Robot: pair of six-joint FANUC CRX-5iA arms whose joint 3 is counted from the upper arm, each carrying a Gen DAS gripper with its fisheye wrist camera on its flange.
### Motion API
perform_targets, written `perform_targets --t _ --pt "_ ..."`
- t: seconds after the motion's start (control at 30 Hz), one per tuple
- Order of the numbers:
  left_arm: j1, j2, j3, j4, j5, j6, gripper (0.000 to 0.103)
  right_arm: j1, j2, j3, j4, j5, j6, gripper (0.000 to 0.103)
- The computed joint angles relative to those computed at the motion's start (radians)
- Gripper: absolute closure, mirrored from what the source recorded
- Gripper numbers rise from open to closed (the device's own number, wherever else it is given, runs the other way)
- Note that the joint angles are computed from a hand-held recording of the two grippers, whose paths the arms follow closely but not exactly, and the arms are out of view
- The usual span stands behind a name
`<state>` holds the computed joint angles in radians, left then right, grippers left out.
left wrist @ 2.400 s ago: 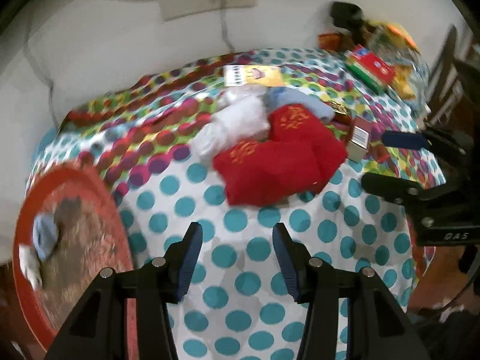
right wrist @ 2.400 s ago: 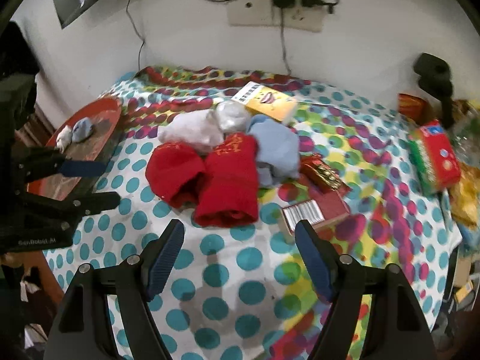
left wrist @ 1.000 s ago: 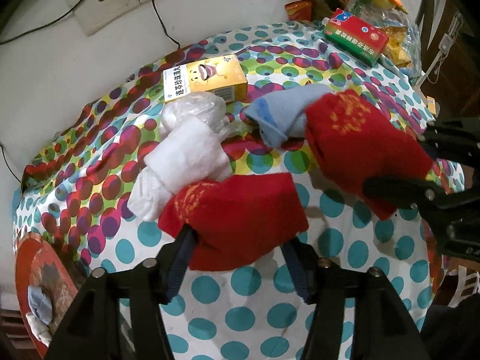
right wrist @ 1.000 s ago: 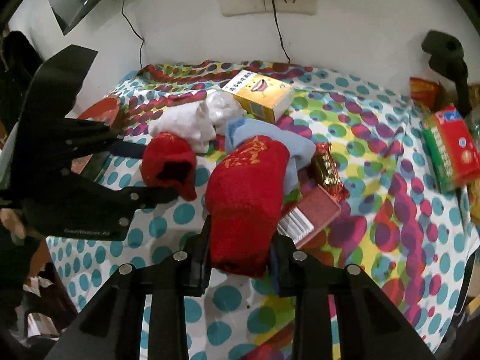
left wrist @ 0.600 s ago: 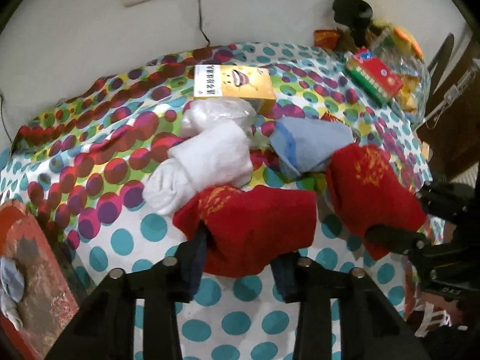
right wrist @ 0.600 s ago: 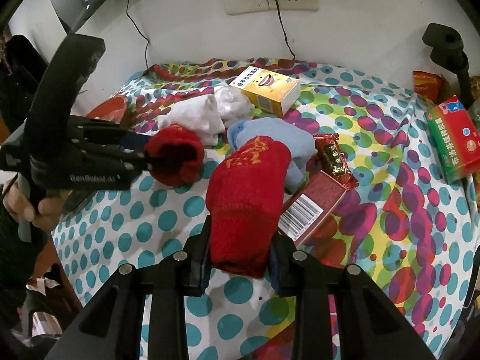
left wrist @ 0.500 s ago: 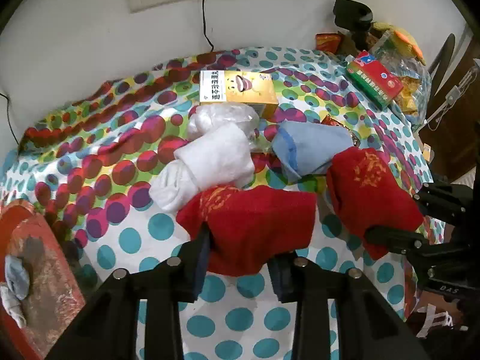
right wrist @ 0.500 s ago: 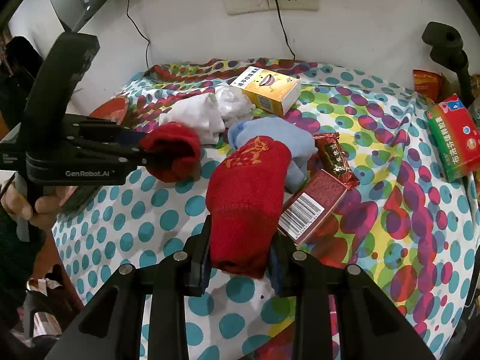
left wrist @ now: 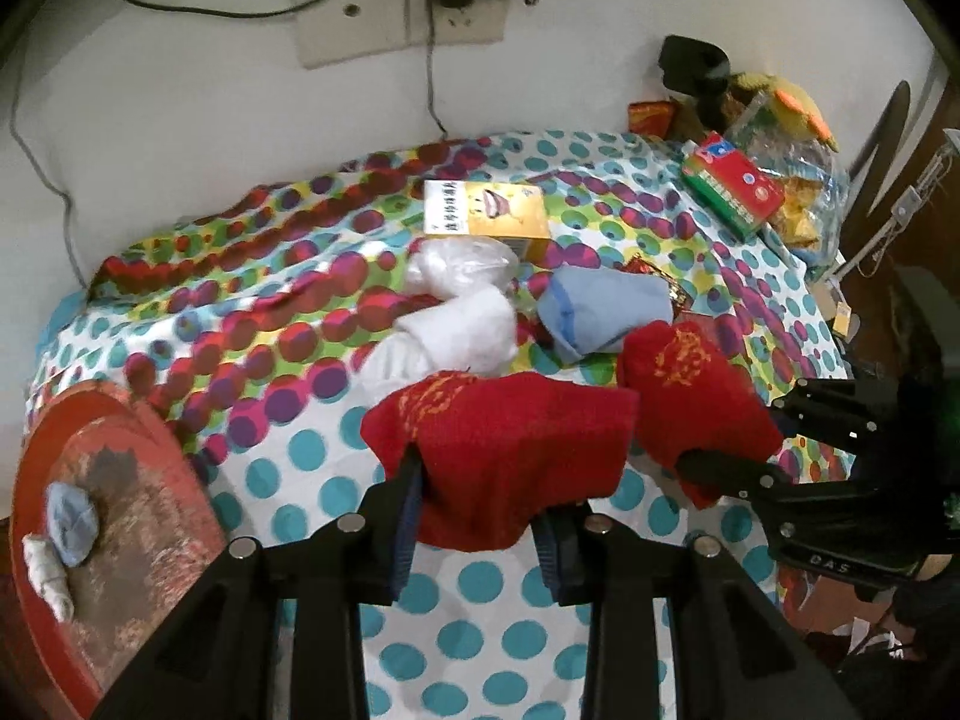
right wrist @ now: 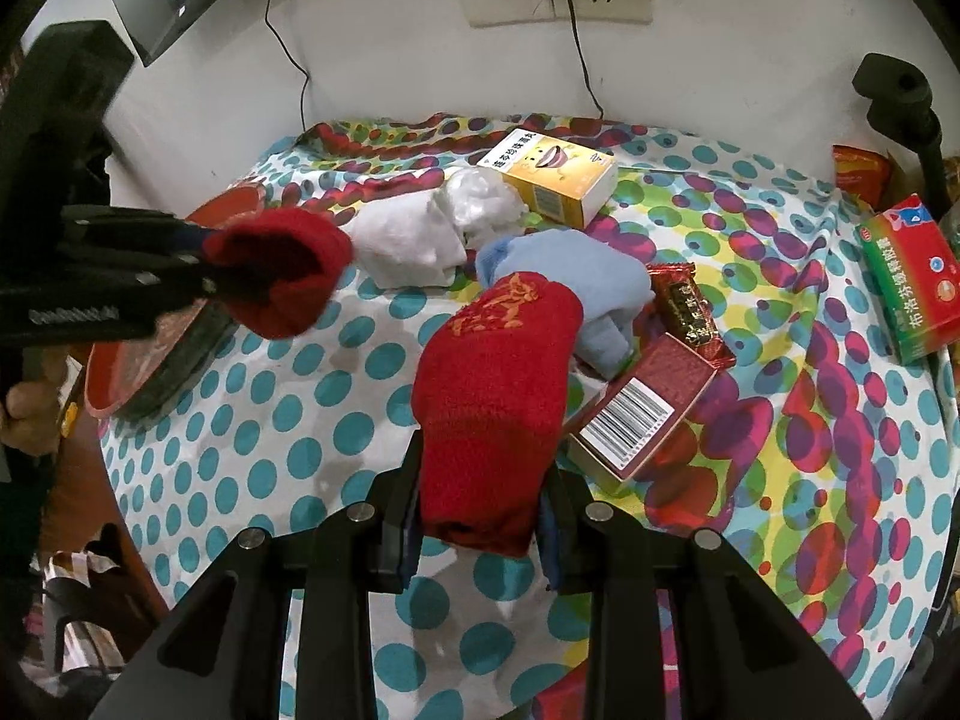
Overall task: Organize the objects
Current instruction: 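Carry the red sock to the red tray and open the left tool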
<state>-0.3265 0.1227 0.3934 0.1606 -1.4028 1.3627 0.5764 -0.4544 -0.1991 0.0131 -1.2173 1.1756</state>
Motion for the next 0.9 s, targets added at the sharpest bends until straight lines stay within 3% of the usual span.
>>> perform_targets --t 0.4,0.9 --pt "0.069 -0.065 0.006 -0.05 -0.037 0.05 0.07 0.036 -0.011 -0.009 0.042 -0.013 -0.041 0.074" --pt "0.266 -0.147 -0.042 -0.084 -0.064 0.055 0.07 0.051 -0.007 -0.005 0.051 -0.025 -0.052 0.074"
